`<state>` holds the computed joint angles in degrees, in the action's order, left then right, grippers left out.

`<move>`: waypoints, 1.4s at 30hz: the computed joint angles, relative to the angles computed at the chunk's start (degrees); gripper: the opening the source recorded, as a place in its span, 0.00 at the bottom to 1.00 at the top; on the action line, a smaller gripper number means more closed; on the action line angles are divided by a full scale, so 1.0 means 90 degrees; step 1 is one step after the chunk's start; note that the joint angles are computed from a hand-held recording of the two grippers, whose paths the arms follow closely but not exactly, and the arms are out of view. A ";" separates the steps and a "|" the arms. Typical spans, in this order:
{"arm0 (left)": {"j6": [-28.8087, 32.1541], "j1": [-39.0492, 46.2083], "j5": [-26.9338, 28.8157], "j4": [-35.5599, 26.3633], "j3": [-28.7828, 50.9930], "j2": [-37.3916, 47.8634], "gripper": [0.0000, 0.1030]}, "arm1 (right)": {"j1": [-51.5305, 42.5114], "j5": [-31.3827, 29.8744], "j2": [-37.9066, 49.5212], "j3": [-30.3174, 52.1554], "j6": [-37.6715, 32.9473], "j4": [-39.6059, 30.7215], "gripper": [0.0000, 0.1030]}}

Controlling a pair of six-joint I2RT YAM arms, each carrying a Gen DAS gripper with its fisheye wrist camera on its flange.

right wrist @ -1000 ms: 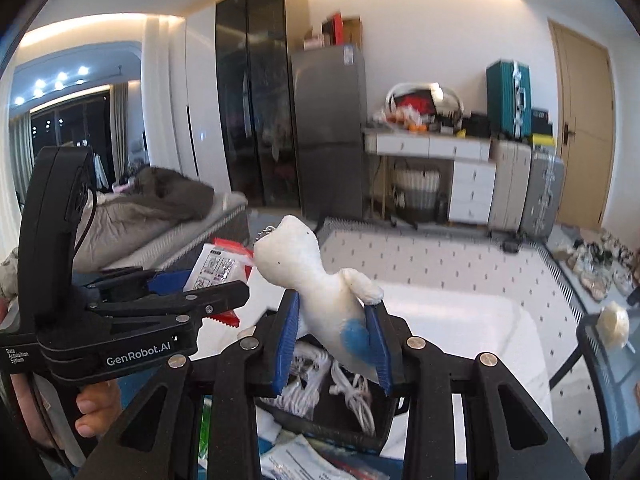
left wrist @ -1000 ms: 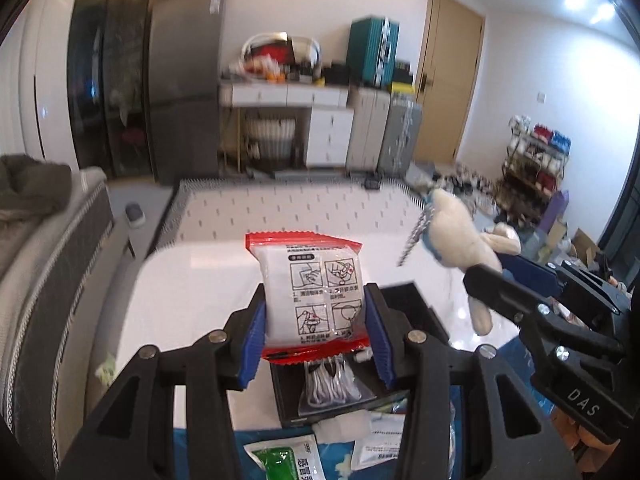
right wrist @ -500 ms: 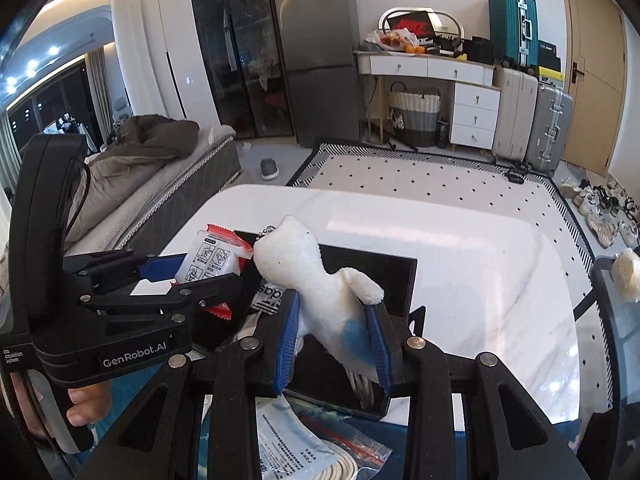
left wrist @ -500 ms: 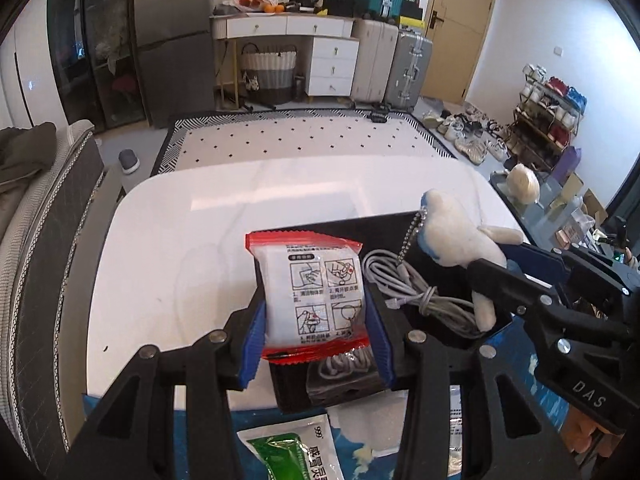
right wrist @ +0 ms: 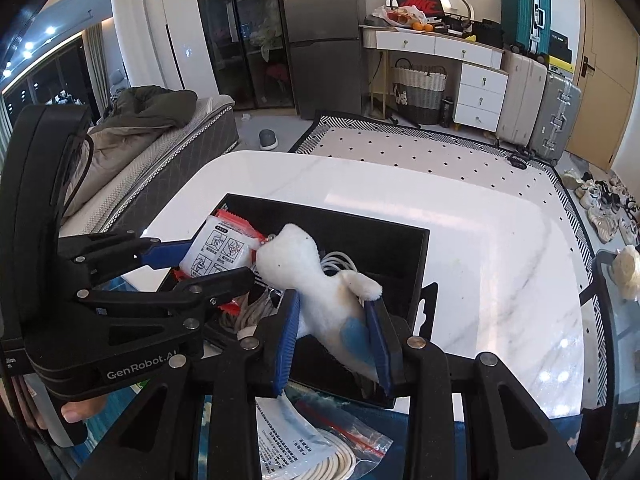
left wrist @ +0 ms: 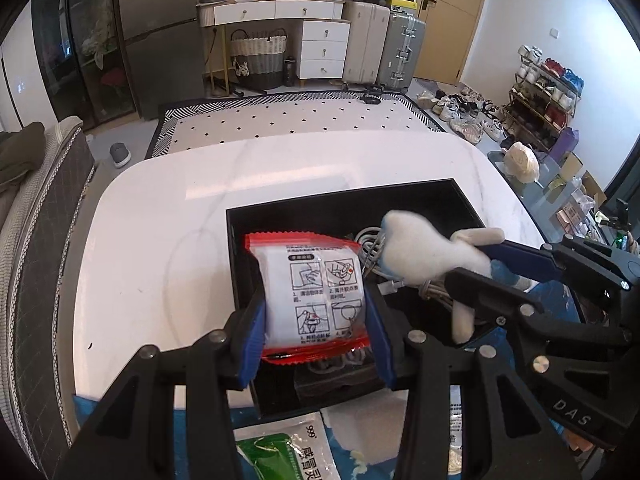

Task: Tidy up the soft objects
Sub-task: 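Lift the plush toy and red-and-white packet and lower both into the black box, then open both tools and withdraw them from the box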

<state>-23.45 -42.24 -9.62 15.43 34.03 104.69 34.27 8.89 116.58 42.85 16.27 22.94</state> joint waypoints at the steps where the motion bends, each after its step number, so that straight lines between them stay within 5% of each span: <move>1: 0.0003 0.0007 0.0017 -0.0039 0.0031 0.0007 0.43 | -0.0018 -0.0027 0.0057 0.0032 -0.0002 -0.0013 0.31; 42: 0.0179 -0.0047 0.0004 -0.0193 0.0020 0.0000 0.51 | -0.0018 -0.0581 0.0151 0.0105 0.0286 -0.0222 0.27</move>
<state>-21.84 -42.67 -9.59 13.69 34.21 104.68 34.11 3.66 117.94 43.79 18.85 20.95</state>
